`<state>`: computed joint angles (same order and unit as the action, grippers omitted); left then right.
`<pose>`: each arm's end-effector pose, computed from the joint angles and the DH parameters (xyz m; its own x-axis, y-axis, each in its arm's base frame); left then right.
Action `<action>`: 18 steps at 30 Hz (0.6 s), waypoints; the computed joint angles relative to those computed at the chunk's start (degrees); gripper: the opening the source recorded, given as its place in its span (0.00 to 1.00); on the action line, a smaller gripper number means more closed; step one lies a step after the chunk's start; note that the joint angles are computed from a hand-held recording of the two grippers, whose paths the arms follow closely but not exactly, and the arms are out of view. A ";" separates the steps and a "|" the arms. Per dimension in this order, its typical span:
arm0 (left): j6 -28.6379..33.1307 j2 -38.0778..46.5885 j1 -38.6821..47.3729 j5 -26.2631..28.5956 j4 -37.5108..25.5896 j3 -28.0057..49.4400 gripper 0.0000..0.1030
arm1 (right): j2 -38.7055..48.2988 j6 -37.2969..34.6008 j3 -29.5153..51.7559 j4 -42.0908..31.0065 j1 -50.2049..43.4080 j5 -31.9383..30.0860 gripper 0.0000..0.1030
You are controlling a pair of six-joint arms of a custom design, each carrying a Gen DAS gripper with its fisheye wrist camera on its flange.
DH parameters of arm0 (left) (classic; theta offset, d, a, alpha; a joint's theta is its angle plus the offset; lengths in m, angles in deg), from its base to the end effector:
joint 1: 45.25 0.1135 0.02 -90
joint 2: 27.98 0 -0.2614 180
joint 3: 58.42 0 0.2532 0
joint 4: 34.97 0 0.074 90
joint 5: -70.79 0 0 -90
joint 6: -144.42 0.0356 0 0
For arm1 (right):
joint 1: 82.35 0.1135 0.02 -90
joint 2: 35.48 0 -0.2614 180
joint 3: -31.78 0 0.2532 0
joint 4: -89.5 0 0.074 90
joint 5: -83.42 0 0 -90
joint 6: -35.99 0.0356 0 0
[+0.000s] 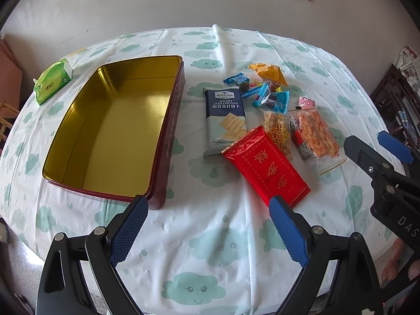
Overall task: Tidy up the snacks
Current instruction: 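Move the right tool toward the twisted-bread snack bag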
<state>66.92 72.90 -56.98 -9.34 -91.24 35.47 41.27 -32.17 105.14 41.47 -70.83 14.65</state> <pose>0.3608 -0.0811 0.2420 -0.7940 0.3826 -0.4724 0.4585 0.8872 -0.0521 0.2766 0.0432 0.2692 -0.6980 0.2116 -0.6842 0.3176 0.9477 -0.0308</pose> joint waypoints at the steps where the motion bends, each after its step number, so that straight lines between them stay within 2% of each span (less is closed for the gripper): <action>1: 0.00 0.04 -0.08 -0.10 -0.03 0.02 0.89 | 0.04 -0.03 -0.03 0.06 0.03 -0.01 0.85; 18: -0.08 -0.22 0.08 -0.40 0.28 -0.41 0.89 | 0.49 -0.08 -0.16 0.15 0.10 -0.60 0.85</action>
<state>66.84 72.67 -56.90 -9.75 -90.96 35.06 41.76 -32.25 104.98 41.61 -70.73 14.05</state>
